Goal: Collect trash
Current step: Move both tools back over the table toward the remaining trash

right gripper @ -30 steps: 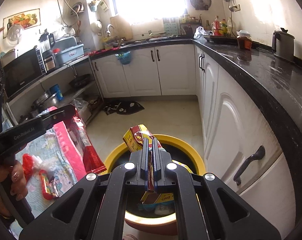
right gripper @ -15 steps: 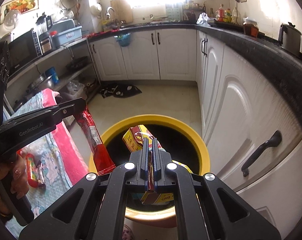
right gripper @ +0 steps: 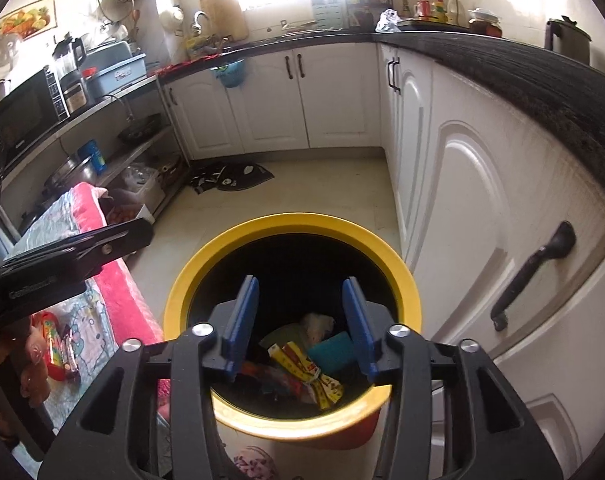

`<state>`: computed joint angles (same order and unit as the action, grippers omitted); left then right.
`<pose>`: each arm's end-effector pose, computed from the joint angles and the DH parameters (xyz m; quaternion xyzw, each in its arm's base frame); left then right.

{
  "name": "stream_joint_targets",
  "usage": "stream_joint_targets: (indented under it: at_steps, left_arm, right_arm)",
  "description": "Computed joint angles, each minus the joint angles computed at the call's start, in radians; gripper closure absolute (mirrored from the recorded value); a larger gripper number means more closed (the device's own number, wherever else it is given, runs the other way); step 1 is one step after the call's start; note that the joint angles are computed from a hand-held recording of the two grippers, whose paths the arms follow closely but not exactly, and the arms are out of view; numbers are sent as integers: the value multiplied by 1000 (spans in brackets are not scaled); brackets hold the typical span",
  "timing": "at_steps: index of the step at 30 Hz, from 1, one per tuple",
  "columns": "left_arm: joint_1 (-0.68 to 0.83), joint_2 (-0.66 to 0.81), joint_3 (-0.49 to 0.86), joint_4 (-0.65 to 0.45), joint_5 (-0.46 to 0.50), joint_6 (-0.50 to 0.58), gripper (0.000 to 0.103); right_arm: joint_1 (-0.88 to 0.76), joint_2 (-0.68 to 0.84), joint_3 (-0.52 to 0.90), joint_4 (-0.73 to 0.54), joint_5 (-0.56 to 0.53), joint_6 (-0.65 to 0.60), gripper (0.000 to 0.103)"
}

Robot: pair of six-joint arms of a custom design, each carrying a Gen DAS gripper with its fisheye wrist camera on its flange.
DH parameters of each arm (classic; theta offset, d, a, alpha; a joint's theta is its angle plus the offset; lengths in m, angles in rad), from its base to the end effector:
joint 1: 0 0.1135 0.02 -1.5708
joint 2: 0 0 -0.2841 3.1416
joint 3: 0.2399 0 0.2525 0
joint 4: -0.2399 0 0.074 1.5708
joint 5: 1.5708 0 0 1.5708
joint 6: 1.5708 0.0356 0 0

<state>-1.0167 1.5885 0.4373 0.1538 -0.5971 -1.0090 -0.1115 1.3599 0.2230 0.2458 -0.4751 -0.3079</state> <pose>0.1411 -0.1900 0.1111 -0.0796 0.9171 -0.0799 0.3824 0.1852 -0.0043 0.1118 -0.1679 0.9042 0.1496 0.3631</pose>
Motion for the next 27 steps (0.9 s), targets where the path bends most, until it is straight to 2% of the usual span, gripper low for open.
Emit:
stream_joint_targets:
  at_steps: [2, 4, 5, 9, 11, 19, 27]
  left_arm:
    - [-15, -21, -11, -27, -9, -32, 29]
    - [-36, -46, -15, -79, -30, -72, 11]
    - [-48, -61, -19, -102, -44, -93, 11]
    - [-100, -130, -42, -196, -86, -191, 11]
    - [-122, -159, -50, -237, -100, -229, 11]
    - [-268, -249, -36, -472, -194, -427, 11]
    - [-422, -291, 25, -743, -278, -657, 11]
  right_arm:
    - [-17, -42, -11, -22, -10, -1, 46]
    - [-25, -88, -27, -40, -7, -1, 38]
    - [-29, -111, -34, -48, -4, -1, 34]
    - [-64, -221, -55, -126, -36, -18, 31]
    - [-82, -275, -62, -167, -51, -24, 24]
    - [-95, -499, -62, -343, -72, -24, 22]
    - [-124, -709, -41, -541, -115, -37, 14]
